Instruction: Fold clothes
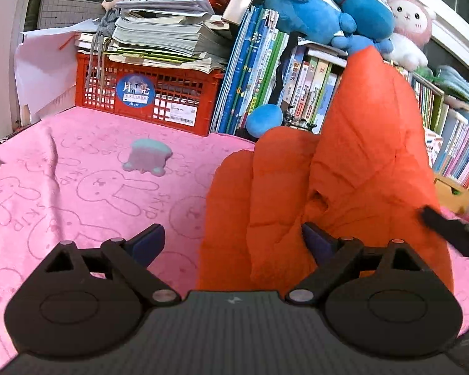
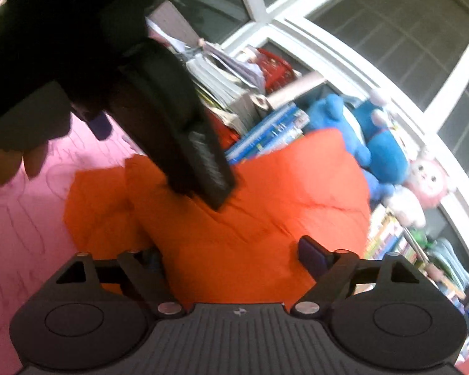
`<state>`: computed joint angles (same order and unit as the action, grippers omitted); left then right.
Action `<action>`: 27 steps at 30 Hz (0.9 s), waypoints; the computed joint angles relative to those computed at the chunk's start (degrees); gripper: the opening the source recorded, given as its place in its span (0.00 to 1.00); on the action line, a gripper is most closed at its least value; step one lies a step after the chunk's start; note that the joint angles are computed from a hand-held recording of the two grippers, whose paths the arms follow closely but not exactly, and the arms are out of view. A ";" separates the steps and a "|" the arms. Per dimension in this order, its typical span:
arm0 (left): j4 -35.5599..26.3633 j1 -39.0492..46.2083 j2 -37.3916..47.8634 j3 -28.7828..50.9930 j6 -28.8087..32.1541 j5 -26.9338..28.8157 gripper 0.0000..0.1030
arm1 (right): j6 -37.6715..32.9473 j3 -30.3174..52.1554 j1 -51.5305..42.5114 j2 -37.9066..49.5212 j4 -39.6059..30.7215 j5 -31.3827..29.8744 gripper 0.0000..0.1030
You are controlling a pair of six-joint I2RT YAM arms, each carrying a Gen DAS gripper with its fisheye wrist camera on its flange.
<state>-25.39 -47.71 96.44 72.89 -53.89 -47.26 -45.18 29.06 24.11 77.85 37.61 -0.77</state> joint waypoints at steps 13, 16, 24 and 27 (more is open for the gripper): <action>-10.57 -1.89 -1.31 6.38 -1.41 -6.41 0.88 | 1.47 4.24 -14.65 2.33 -10.23 -8.61 0.54; -1.47 -3.55 -1.52 9.29 11.77 -10.20 0.88 | 0.41 4.69 -13.87 3.11 -9.34 -8.84 0.53; 19.36 -1.91 21.78 30.55 50.65 -16.91 0.82 | 0.37 2.49 -13.50 2.40 -8.03 -8.17 0.54; 8.95 1.42 23.21 32.20 42.24 -17.19 0.83 | 3.99 2.65 -16.38 2.20 -8.37 -10.79 0.56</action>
<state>-16.44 -46.30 119.65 105.09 -11.65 -64.45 -41.19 31.71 7.73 80.05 29.24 -11.56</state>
